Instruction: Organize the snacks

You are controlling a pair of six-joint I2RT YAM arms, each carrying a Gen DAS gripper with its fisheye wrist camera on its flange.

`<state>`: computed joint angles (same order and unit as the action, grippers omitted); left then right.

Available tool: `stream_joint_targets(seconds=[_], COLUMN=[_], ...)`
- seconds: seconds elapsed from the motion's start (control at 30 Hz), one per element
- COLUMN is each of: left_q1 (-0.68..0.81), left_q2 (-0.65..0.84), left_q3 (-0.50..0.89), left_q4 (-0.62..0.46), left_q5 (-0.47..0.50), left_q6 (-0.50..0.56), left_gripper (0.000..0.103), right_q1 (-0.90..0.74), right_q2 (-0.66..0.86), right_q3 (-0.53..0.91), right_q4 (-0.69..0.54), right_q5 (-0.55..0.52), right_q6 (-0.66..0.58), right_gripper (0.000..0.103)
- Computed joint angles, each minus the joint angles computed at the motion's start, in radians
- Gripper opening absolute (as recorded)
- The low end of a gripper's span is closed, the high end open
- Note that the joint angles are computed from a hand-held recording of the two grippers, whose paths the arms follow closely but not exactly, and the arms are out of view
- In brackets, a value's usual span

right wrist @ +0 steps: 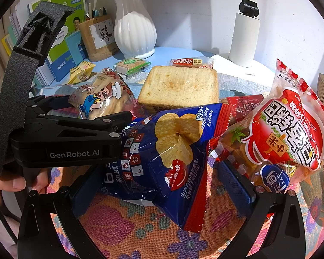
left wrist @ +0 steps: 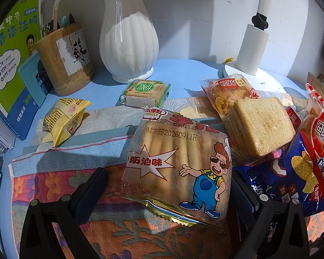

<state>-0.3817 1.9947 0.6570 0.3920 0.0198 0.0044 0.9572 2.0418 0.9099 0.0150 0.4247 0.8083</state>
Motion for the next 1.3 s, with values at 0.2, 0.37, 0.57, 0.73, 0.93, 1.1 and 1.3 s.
stream_joint_targets(seconds=[0.2, 0.37, 0.57, 0.73, 0.93, 1.1, 1.3], left_q1=[0.000, 0.002, 0.001, 0.002, 0.001, 0.002, 0.000], left_q2=[0.000, 0.000, 0.000, 0.000, 0.001, 0.001, 0.001], left_q3=[0.000, 0.000, 0.000, 0.001, 0.001, 0.002, 0.002], left_q4=[0.000, 0.000, 0.000, -0.001, -0.001, -0.002, -0.001], left_q5=[0.000, 0.002, 0.001, 0.002, 0.001, 0.002, 0.001], left_q6=[0.000, 0.001, 0.001, 0.002, 0.002, 0.002, 0.001], left_gripper=[0.103, 0.103, 0.103, 0.103, 0.103, 0.103, 0.103], right_q1=[0.000, 0.000, -0.002, -0.003, 0.000, -0.002, 0.000], right_q2=[0.000, -0.001, 0.002, -0.002, 0.009, 0.007, 0.005], right_q3=[0.000, -0.002, 0.001, -0.008, 0.016, 0.015, 0.011], right_q4=[0.000, 0.002, 0.004, 0.013, -0.019, -0.019, -0.016], right_q5=[0.000, 0.000, -0.002, -0.003, 0.006, 0.005, 0.005], right_q6=[0.000, -0.001, -0.005, -0.004, -0.003, -0.005, -0.003], right_gripper=[0.103, 0.103, 0.103, 0.103, 0.103, 0.103, 0.103])
